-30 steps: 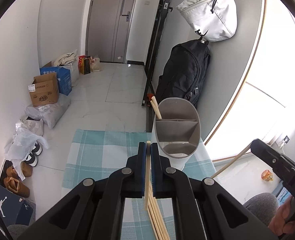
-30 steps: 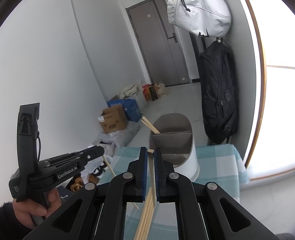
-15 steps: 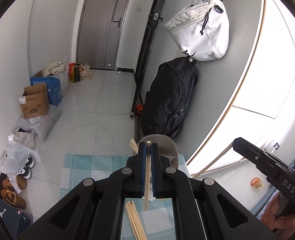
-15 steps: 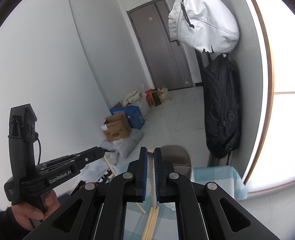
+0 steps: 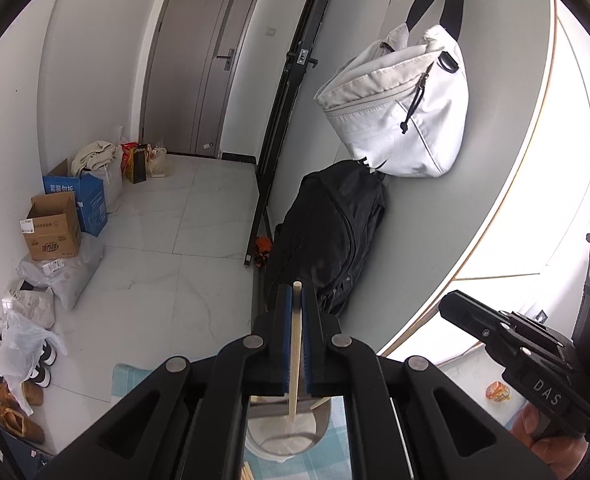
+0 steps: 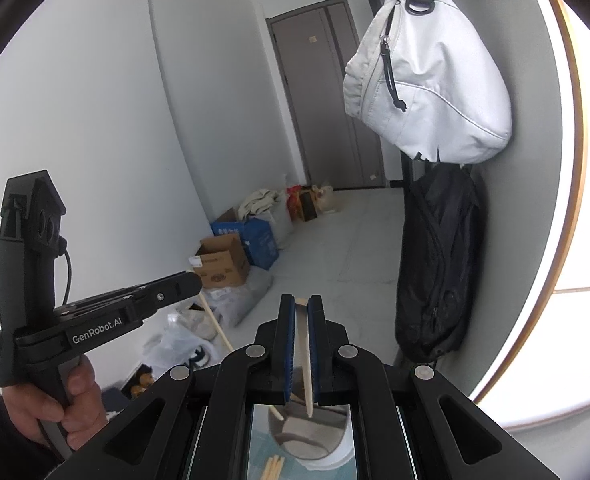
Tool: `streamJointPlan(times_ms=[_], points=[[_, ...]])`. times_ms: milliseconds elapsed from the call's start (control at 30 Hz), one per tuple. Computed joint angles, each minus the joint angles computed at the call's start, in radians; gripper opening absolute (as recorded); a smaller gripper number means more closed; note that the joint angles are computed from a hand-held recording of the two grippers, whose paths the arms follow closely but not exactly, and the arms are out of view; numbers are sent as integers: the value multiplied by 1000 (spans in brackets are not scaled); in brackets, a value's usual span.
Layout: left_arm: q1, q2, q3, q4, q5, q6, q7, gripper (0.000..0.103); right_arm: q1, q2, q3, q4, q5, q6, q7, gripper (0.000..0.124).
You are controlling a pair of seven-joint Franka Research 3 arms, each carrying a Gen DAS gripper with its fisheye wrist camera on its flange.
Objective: Organize utensils
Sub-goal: 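Lower both held chopsticks into the holder and open both grippers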
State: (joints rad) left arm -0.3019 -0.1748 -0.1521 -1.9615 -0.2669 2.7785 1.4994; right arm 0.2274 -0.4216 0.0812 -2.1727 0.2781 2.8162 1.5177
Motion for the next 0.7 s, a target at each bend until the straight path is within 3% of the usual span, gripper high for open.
streamJointPlan(times_ms=[400,700], points=[[25,91,-17,21,-41,38,15,1,1,137,-10,109,-30,-47,-56,5],[38,94,-8,-50,-216,105,65,1,22,206,-5,154,-45,-132,-107,5]])
